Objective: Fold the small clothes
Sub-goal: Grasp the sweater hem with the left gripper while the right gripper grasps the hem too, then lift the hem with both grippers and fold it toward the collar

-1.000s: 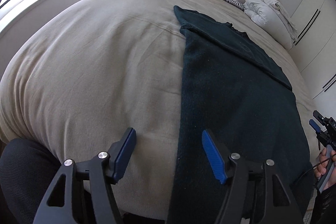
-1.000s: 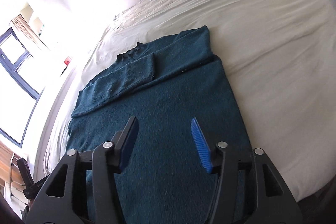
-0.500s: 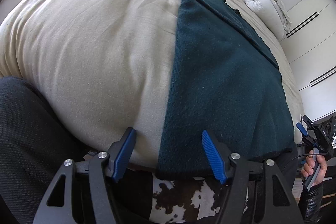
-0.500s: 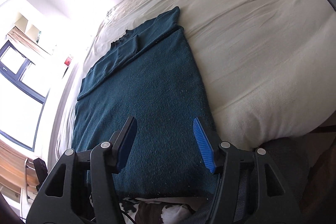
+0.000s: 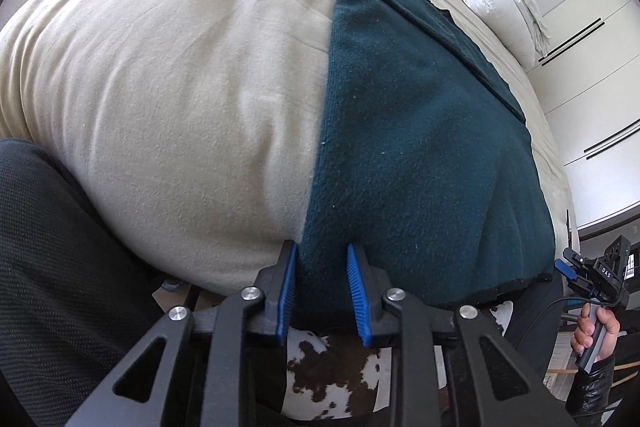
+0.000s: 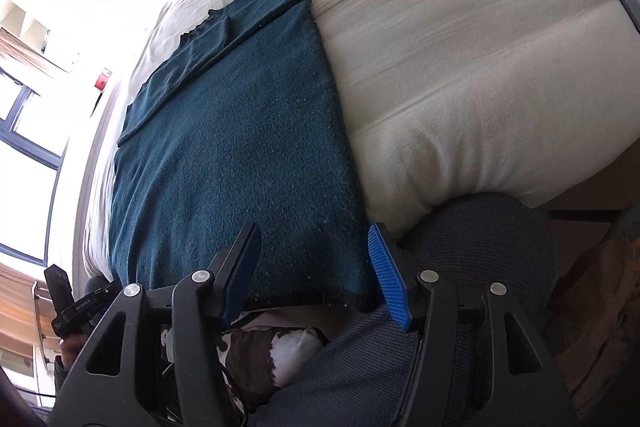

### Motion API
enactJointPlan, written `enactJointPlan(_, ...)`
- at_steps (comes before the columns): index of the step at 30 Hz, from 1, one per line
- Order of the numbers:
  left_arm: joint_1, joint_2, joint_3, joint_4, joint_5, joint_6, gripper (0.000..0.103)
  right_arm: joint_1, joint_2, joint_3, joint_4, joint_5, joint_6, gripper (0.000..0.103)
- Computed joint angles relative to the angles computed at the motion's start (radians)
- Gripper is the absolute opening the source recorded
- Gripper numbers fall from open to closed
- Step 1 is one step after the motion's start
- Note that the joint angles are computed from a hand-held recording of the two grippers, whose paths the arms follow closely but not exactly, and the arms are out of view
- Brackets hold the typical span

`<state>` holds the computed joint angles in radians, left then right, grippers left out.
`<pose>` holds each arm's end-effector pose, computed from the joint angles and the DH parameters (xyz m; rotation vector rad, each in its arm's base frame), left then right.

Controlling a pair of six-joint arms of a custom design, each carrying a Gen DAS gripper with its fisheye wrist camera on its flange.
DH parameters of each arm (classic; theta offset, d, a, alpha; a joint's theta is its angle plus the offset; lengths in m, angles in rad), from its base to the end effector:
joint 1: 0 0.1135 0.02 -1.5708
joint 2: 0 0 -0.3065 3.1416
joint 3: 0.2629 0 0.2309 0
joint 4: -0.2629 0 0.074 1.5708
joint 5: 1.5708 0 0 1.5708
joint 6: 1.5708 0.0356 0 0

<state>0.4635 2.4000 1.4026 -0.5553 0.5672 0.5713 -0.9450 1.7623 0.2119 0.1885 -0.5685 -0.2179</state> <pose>0.3836 0.1703 0.0618 0.1562 2.7599 -0.6879 0.1119 -0.1221 0.0910 0.8557 2.4745 0.4883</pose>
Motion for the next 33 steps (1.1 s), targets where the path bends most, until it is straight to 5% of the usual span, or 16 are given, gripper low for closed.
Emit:
enactJointPlan(9, -0.017, -0.02, -0.028, 0.022, -0.025, 0.006, 0.031, 0.055, 0.113, 0.019, 0.018, 0.074, 0.014, 0.054)
enactJointPlan(14, -0.027, -0.032, -0.043, 0.029, -0.039, 0.023, 0.011, 0.151, 0.128, 0.035, 0.019, 0.14, 0.051, 0.054)
enactJointPlan(16, -0.028, -0.035, -0.04, 0.023, -0.037, 0.031, 0.009, 0.179, 0.134, 0.04, 0.024, 0.157, 0.06, 0.044)
enactJointPlan(18, -0.026, -0.036, -0.029, 0.008, -0.03, 0.035, 0.008, 0.174, 0.16, 0.04, 0.039, 0.157, 0.058, 0.024)
enactJointPlan(21, -0.019, -0.035, -0.001, -0.025, -0.006, 0.038, 0.007, 0.107, 0.172, 0.03, 0.049, 0.094, 0.024, 0.009)
enactJointPlan(27, 0.023, -0.02, 0.104, -0.158, 0.107, 0.036, 0.007, -0.032, 0.116, 0.029, -0.025, -0.051, -0.055, 0.006)
enactJointPlan(33, 0.059, 0.017, 0.241, -0.341, 0.264, 0.033, 0.007, -0.106, -0.018, 0.106, -0.237, -0.219, -0.093, 0.006)
